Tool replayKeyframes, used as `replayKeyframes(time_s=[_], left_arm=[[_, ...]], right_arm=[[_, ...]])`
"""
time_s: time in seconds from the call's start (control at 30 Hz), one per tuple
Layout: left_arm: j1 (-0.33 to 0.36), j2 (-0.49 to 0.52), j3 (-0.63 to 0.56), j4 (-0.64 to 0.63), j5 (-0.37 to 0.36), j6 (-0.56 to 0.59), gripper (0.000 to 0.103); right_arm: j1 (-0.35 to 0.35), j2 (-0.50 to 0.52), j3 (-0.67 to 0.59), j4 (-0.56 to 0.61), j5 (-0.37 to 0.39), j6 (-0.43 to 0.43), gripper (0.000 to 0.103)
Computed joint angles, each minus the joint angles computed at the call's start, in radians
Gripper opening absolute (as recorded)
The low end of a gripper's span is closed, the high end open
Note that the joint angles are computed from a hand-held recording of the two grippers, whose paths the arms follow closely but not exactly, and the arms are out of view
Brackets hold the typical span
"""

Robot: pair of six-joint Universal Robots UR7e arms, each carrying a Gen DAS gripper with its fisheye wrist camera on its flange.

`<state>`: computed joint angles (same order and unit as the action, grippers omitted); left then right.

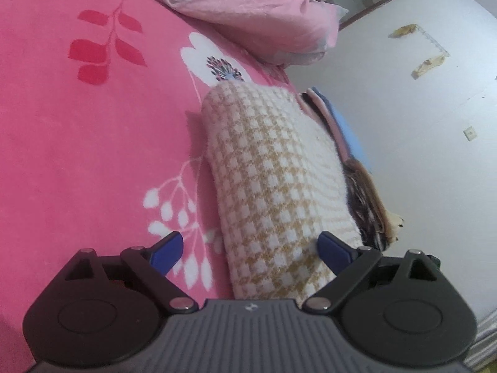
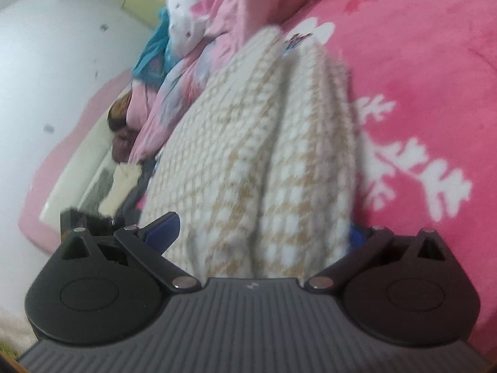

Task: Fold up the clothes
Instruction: 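Slide both grippers under the folded checked cardigan's sides and close them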

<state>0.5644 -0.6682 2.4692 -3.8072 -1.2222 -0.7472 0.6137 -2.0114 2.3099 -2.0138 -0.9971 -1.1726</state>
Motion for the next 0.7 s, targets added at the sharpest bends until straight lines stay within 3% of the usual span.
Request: replayKeyframes(time_s=[0.2, 0.43, 0.7], left_arm=[[0.023, -0.021, 0.027, -0.041, -0.006, -0.004, 0.093], [0.064, 0.049, -0.001, -0.135, -0.162, 0.027, 0.094], [0.089, 0.085, -0.103, -0.04, -0.186, 0.082, 0.094]], right_arm=[[0.008, 0.052, -0.051, 0.061, 0.021, 0.031, 0.103], [-0.025, 0.059, -0.057, 0.119, 0.064, -0.037, 0.103], [-0.015, 0.087, -0.079, 0.141, 0.064, -0.034, 0.103]])
